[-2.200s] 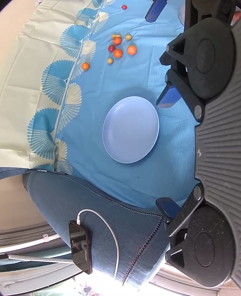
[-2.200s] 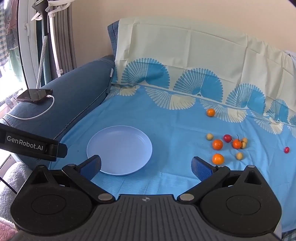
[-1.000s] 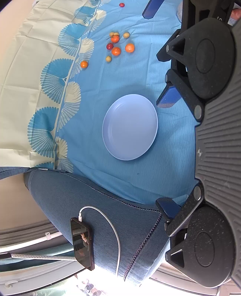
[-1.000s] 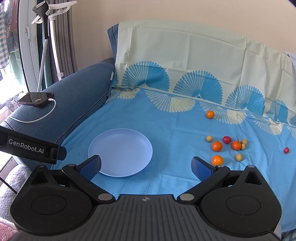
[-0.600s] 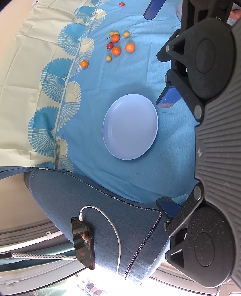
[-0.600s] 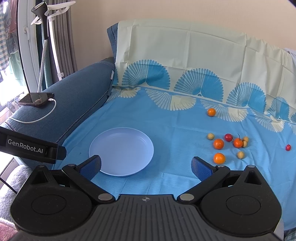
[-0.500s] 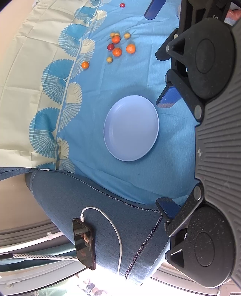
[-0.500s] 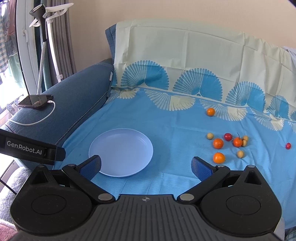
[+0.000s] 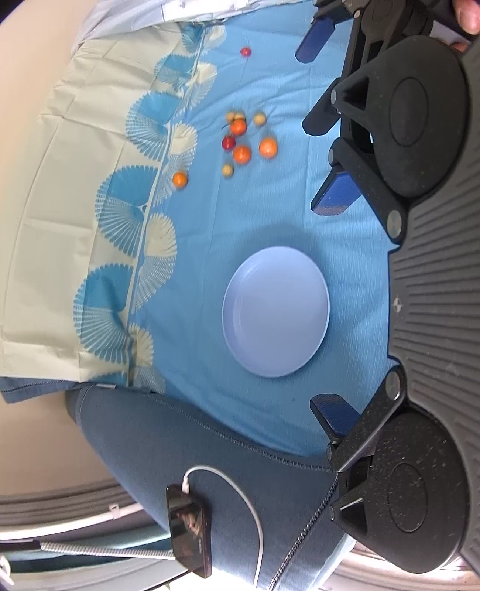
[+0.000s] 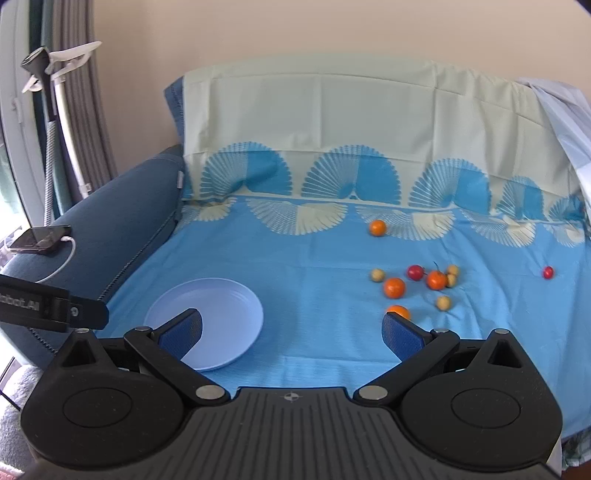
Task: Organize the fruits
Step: 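Reach the right gripper to the red tomato while the left gripper approaches a tangerine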
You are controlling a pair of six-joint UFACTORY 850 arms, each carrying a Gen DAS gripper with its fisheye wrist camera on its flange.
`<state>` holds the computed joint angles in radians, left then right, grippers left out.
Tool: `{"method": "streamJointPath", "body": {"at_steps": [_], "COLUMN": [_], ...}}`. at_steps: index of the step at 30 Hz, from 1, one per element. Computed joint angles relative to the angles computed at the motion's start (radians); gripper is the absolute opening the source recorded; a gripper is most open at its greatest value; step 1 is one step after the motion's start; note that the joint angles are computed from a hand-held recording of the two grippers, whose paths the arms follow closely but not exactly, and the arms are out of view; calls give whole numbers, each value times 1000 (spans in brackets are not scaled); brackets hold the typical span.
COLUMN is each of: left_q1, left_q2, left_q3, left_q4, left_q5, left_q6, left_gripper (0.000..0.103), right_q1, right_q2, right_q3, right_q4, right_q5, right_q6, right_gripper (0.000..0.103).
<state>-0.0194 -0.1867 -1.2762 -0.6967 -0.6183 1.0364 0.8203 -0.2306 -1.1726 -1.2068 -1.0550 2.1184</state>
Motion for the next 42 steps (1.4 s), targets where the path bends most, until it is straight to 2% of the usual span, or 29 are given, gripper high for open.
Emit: {"method": "streamJointPath", "body": {"at_steps": [6, 12, 21, 30, 37, 42], "left_q1": [-31, -73, -146, -251, -369, -452], "left_q2": [-13, -23, -59, -106, -213, -357], "left_q3": [-7, -13, -41, -58, -137, -281], "left_q4": [52, 94, 168, 246, 381, 492], "left_q5": [29, 44, 31, 96, 142, 112], "left_q6": [-50, -85, -181, -225, -340, -476], "left_gripper": [103, 103, 103, 103, 103, 103], "right_q1": [-17, -33, -70, -126, -234, -363], "right_q2": [22, 58, 127, 212, 293, 309], "right_q3": [30, 78, 180, 297, 417, 483], "right_q4": [29, 43, 76, 107, 126, 109], "right_q5": [-5, -45, -57, -78, -67, -5], "right_q6": [24, 45, 116, 182, 207, 191], "right_gripper": [103, 103, 103, 103, 103, 103]}}
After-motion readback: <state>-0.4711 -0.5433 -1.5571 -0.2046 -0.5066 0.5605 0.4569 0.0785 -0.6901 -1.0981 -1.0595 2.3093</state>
